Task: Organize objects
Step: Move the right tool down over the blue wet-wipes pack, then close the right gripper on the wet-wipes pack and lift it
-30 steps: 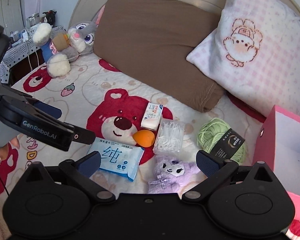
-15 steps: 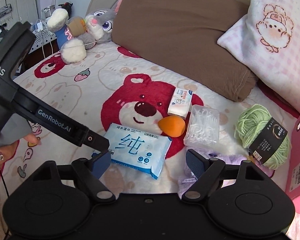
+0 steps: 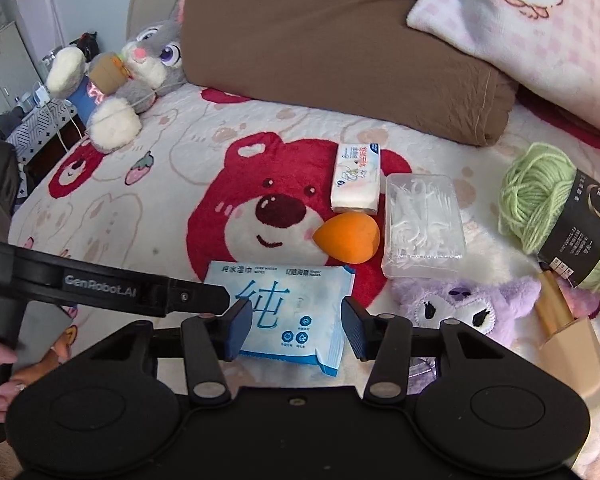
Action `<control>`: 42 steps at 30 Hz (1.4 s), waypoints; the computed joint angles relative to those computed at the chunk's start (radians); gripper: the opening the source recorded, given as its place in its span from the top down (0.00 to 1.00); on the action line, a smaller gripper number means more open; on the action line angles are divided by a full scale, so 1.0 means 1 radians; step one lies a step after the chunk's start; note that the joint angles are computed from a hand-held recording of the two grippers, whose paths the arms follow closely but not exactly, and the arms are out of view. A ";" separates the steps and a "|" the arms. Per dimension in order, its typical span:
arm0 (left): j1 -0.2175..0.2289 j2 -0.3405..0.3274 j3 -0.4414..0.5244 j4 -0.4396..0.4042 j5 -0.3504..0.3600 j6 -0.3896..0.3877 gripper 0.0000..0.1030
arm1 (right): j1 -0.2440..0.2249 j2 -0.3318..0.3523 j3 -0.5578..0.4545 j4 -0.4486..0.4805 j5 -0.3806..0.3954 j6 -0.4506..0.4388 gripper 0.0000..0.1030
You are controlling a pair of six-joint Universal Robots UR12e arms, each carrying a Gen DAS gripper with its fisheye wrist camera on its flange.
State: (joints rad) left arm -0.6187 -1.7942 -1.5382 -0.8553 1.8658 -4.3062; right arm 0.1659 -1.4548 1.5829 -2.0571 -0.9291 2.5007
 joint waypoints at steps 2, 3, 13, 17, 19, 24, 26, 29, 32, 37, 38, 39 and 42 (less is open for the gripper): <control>0.000 -0.006 0.005 -0.019 -0.006 -0.001 0.26 | 0.014 0.009 0.002 -0.019 -0.052 0.000 0.48; -0.001 -0.010 0.009 -0.037 -0.009 -0.012 0.33 | 0.019 0.015 -0.002 -0.008 -0.070 0.007 0.46; -0.014 -0.016 -0.010 0.042 0.018 -0.132 0.54 | 0.016 0.029 -0.010 0.066 -0.044 0.049 0.61; -0.011 -0.010 -0.026 0.096 -0.017 -0.163 0.61 | 0.016 0.008 0.007 0.025 -0.066 0.000 0.77; -0.018 -0.016 -0.015 0.092 -0.020 -0.182 0.62 | 0.011 0.000 0.008 0.036 -0.050 -0.030 0.79; -0.038 -0.054 0.052 -0.004 0.008 -0.172 0.60 | 0.006 -0.009 0.019 0.030 -0.099 0.004 0.77; -0.038 -0.052 0.051 -0.006 0.009 -0.171 0.60 | 0.002 -0.006 0.020 0.031 -0.110 0.028 0.61; -0.038 -0.050 0.049 -0.018 0.016 -0.180 0.61 | -0.002 0.004 0.012 0.063 -0.108 0.037 0.47; -0.057 -0.077 0.108 -0.139 0.109 -0.127 0.62 | 0.004 0.011 0.007 0.072 -0.108 0.043 0.43; -0.050 -0.070 0.084 -0.082 0.082 -0.131 0.65 | 0.022 0.013 0.011 0.059 -0.105 0.014 0.42; -0.049 -0.066 0.078 -0.070 0.075 -0.136 0.65 | 0.019 0.009 0.019 0.050 -0.099 0.010 0.42; -0.048 -0.064 0.076 -0.064 0.069 -0.136 0.65 | 0.017 0.006 0.020 0.060 -0.096 0.003 0.44; -0.046 -0.065 0.081 -0.052 0.030 -0.142 0.65 | 0.015 0.004 0.006 0.116 -0.099 -0.016 0.54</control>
